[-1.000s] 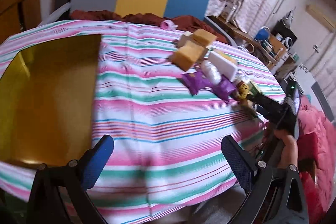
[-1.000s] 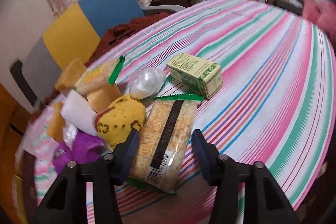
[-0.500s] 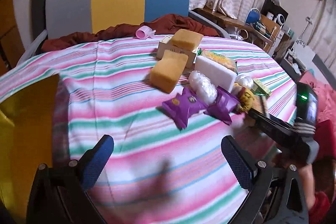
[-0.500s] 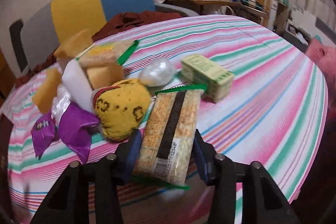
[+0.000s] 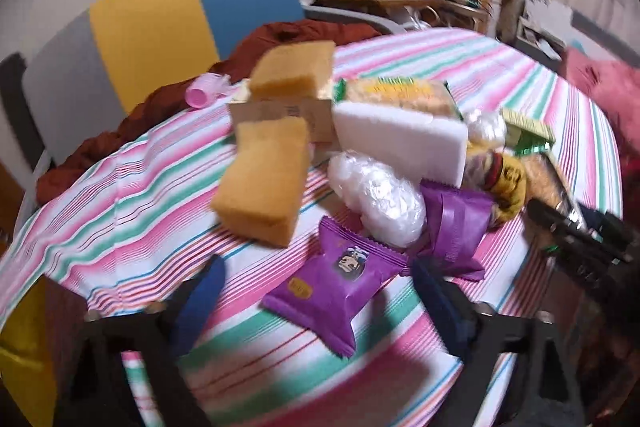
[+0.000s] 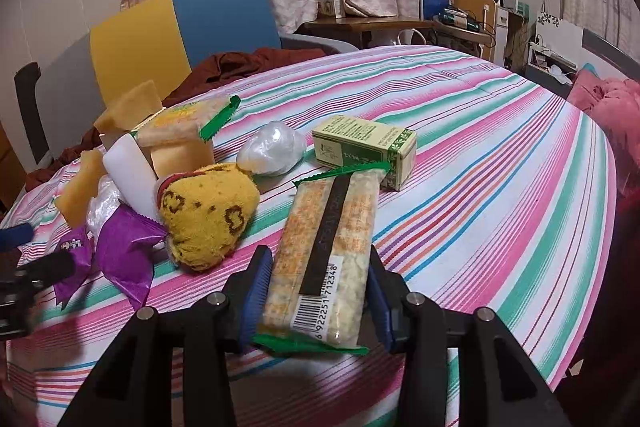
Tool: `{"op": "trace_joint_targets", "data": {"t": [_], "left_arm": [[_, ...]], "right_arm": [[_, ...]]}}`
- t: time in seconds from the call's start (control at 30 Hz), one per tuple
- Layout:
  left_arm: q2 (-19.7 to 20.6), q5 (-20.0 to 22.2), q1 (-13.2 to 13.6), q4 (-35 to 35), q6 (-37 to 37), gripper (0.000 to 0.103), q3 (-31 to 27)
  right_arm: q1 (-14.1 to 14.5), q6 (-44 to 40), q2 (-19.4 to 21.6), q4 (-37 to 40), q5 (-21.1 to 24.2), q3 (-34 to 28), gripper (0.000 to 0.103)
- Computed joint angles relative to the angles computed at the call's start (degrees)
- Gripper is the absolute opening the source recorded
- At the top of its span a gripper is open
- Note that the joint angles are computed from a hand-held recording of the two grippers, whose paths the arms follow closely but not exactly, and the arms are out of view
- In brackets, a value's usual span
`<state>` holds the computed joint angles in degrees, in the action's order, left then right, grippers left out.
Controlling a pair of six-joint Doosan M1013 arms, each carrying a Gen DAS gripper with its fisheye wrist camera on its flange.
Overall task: Organize objects
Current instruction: 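Grasp the purple snack packet with the left tool while the right holds the bar, then carry the purple packet and cracker bar over the gold tray with both tools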
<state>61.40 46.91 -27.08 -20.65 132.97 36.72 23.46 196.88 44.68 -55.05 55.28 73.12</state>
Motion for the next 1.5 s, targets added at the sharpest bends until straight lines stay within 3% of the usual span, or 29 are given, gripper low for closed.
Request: {"op": "trace_joint_targets", "data": {"t": [0.07, 0.1, 0.17, 0.3, 0.43, 0.57, 0.9, 1.07, 1.27, 1.5], "left_arm": [[1.4, 2.6, -0.1, 1.2, -0.2, 0.071, -2.2], [1.7, 3.1, 0.0, 1.0, 0.4, 0.062, -2.5], [1.6, 2.1, -0.1, 1.1, 0.3, 0.047, -1.8], [1.2, 1.1, 0.9, -4.7, -1.3, 0.047, 0.0], [-1.3, -5.2, 1.0, -7.8, 2.8, 0.045, 6.0], [-3.5, -8.8, 1.3, -9.4, 3.1, 0.042, 10.4], [-8.5, -11.1, 3.1, -19.5, 7.5, 0.041, 20.4], [-10.5, -8.7, 4.7, -23.3, 8.2, 0.041, 23.6], [-13.0, -6.0, 6.9, -29.3, 14.2, 0.041, 26.2], [-14.6, -5.0, 10.3, -31.9, 13.3, 0.041, 26.5]], "right_arm": [[0.0, 0.6, 0.0, -0.5, -0.2, 0.2, 0.046], [0.1, 0.7, 0.1, -0.7, 0.0, 0.1, 0.046], [0.3, 0.5, 0.2, -0.7, 0.5, -0.2, 0.046], [0.3, 1.2, 0.1, -1.1, 0.2, 0.1, 0.046], [0.5, 1.5, 0.0, -1.4, 0.4, 0.2, 0.046], [0.5, 0.9, 0.3, -1.3, 1.0, -0.2, 0.046], [0.6, 0.7, 0.3, -1.3, 1.4, -0.2, 0.044], [0.8, 3.8, -0.7, -1.8, -0.1, 1.2, 0.041], [1.7, 5.6, -1.9, -1.4, -2.6, 2.8, 0.039], [2.7, 7.3, -2.9, -1.3, -7.4, 3.6, 0.039]]}}
